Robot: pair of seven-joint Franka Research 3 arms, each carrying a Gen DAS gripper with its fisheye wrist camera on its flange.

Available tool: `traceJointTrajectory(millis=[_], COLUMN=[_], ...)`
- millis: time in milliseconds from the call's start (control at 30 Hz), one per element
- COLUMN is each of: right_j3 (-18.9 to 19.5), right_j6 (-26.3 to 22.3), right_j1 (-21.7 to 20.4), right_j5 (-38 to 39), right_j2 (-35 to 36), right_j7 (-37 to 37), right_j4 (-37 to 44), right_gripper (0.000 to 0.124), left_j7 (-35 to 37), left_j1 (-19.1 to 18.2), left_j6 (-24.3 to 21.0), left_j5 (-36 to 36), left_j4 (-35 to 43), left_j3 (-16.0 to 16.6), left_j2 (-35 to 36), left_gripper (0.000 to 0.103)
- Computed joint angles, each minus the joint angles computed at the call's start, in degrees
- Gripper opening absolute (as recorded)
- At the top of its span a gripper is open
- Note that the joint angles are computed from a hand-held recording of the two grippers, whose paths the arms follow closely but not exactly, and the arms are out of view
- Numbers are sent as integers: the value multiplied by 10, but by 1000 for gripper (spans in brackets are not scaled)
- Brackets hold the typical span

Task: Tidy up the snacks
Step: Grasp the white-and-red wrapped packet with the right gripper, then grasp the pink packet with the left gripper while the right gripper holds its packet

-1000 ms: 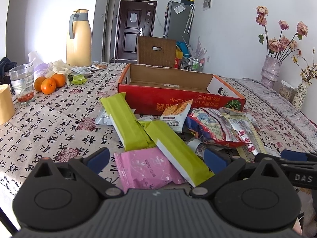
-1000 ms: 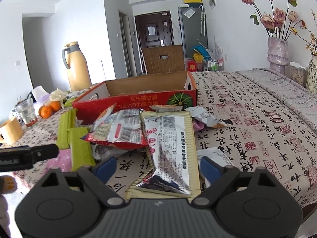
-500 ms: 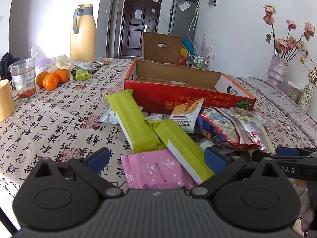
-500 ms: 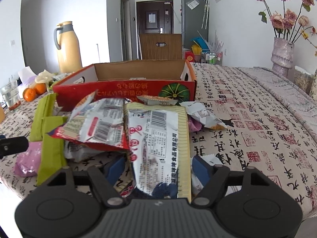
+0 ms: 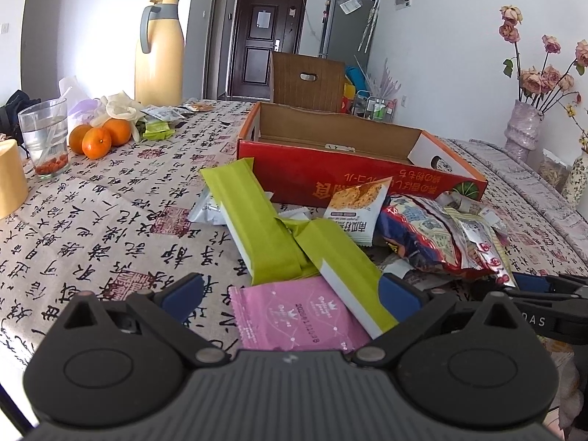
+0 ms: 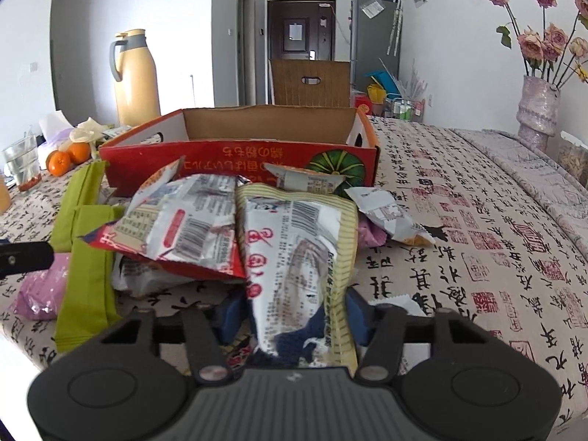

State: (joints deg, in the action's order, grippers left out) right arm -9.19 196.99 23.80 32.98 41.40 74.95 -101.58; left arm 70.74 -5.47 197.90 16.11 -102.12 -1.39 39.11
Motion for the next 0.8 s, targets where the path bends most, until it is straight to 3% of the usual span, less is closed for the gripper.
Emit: traceJointTrajectory(millis=[200, 800], right_j3=[59, 120], right_j6=[26, 125], right_j1=[-54, -117], right_j5=[-31, -78], right_j2=[-13, -33], right_j7=[10, 59], right_j4=[-18, -64], right_gripper=[36, 35], left_j7=[0, -9], left_j1=[-5, -12], left_j6=[-2, -38], left_j5=[-5, -8], left_j4=[0, 3], left_j3=[5, 13], left_j2=[0, -6], left_gripper=[103, 103])
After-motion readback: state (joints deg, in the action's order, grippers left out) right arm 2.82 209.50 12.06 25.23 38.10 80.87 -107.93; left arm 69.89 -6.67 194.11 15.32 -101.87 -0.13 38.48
